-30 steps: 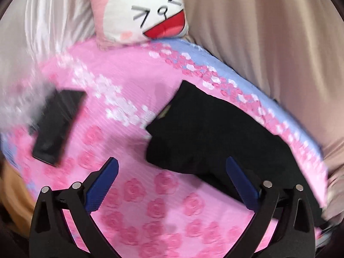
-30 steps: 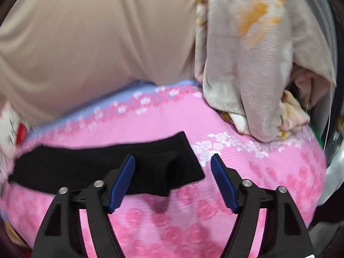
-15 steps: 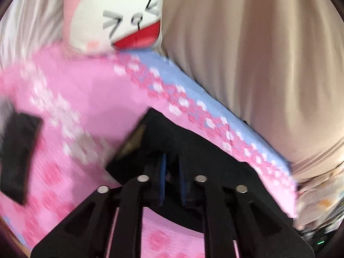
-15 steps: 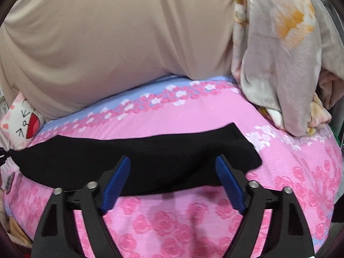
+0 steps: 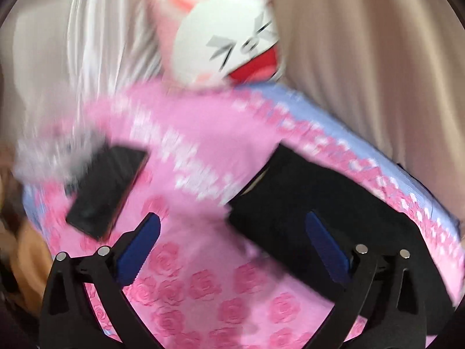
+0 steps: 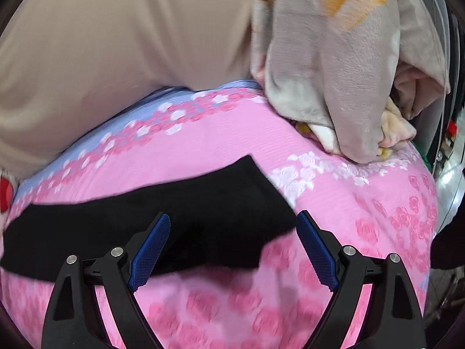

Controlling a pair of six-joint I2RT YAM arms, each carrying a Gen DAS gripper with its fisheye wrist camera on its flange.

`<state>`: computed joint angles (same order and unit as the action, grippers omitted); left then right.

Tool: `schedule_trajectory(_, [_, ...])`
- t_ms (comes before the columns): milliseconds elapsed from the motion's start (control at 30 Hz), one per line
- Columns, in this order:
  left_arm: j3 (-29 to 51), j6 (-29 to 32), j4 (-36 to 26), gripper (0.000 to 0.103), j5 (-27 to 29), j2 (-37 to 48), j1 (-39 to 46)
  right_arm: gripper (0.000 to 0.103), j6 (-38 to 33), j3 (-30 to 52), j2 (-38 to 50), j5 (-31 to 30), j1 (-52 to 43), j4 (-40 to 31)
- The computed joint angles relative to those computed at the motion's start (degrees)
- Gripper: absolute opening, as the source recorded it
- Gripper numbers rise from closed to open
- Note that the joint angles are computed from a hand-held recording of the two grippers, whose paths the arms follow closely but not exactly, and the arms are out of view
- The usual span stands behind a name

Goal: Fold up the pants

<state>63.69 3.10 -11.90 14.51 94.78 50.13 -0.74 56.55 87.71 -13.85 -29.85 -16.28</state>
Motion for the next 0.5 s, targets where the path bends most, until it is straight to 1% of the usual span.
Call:
schedule_trajectory(33, [-1.4, 0.9, 1.3, 0.098, -0.9, -1.3, -1.0, 0.086, 0.7, 2.7, 2.5, -1.3, -0.7, -1.8])
schedule_trajectory(67, [-3.2, 1.7, 2.1, 0.098, -2.6, -3.4, -3.6, 0.086, 2.6, 6.9, 6.0, -2.2, -1.4, -6.3])
schedule_trajectory(100, [-4.5, 2.4, 1.9, 0.098, -4.0, -4.9, -6.1, 0.086, 3.8, 9.5, 8.0, -2.5, -1.8, -10.0])
schedule_trajectory(133, [-5.6, 2.7, 1.3, 0.098, -4.1, -6.2, -8.0, 0.086, 4.7, 11.1, 9.1, -3.8, -2.6, -12.7])
schedule_trajectory(167, [-6.4, 2.9, 1.1, 0.098, -3.5, -6.9, -9.3, 0.086, 5.9, 10.4, 8.6, -7.9, -4.5, -13.2])
schedule_trajectory(233, [-8.5, 3.1, 0.9, 0.098, -2.8, -8.7, -12.1, 0.085, 6.9, 7.1, 6.9, -17.2, -7.9, -10.8])
schedule_trajectory(267, [-9.2, 3.1, 1.0, 0.098, -3.5, -9.0, -15.2, 0.055, 5.2, 7.9, 8.1, -19.2, -7.7, -11.9])
schedule_trajectory(300, [-9.5, 3.1, 1.9, 0.098, -4.4, -8.6, -17.4, 0.027, 2.5, 10.3, 10.2, -18.0, -5.9, -15.0])
schedule_trajectory(333, [-9.6, 3.2, 2.6, 0.098, -5.7, -8.3, -20.1, 0.009, 0.2, 13.1, 12.7, -15.8, -3.7, -18.1])
schedule_trajectory(367, [-8.5, 3.0, 2.3, 0.098, -8.6, -7.1, -24.3, 0.009, -0.8, 15.3, 14.1, -15.0, -1.8, -19.4])
schedule_trajectory(400, [-7.7, 2.5, 1.5, 0.098, -9.9, -6.5, -26.8, 0.009, -0.8, 15.5, 12.7, -13.9, -0.7, -18.0])
schedule_trajectory(433, [-7.2, 1.8, 0.9, 0.098, -10.2, -6.4, -28.9, 0.009, -1.4, 14.5, 9.5, -12.1, 0.1, -15.3])
schedule_trajectory(500, [-8.2, 0.7, 1.5, 0.098, -9.3, -7.2, -31.3, 0.009, -5.6, 8.8, -0.2, -13.8, -0.3, -6.4])
